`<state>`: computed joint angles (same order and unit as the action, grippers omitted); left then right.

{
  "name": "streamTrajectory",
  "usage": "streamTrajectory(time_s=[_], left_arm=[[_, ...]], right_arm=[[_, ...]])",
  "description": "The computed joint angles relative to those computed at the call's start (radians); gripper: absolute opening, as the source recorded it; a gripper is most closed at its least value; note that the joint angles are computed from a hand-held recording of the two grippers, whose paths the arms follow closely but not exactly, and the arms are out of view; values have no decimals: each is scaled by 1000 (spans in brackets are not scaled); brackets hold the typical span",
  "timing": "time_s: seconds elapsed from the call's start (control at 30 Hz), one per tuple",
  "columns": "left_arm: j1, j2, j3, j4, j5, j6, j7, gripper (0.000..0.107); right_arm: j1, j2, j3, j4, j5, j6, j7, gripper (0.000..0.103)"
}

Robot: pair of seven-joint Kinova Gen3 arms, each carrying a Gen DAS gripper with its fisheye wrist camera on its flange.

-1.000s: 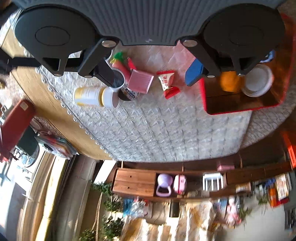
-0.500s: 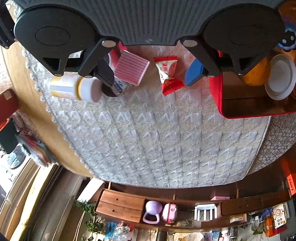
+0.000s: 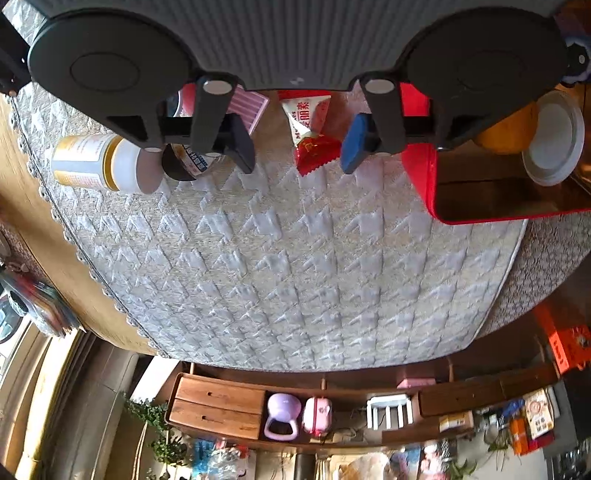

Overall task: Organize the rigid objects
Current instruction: 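Close the left tool on the candy packet while the right tool closes on the sunglasses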

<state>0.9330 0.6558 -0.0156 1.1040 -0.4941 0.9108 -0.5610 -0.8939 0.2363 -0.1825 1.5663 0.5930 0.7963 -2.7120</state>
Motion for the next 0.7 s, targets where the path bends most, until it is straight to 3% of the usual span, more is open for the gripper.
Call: streamTrajectory(time_s=[0.13, 0.27, 0.43, 0.7], left_arm=[[3, 13, 2, -12, 2, 3, 3, 43], [1, 24, -1, -15, 15, 11, 20, 38], [-8, 21, -1, 9, 27, -12, 30, 36], [9, 12, -18, 44, -2, -42, 62, 25]], right_arm=[[-4, 9, 6, -6, 12, 8, -8, 66], [1, 19, 11, -11, 9, 9, -6, 52], [7, 32, 18, -14, -5, -2, -3, 44], [20, 17, 33, 28, -12, -76, -63, 25]])
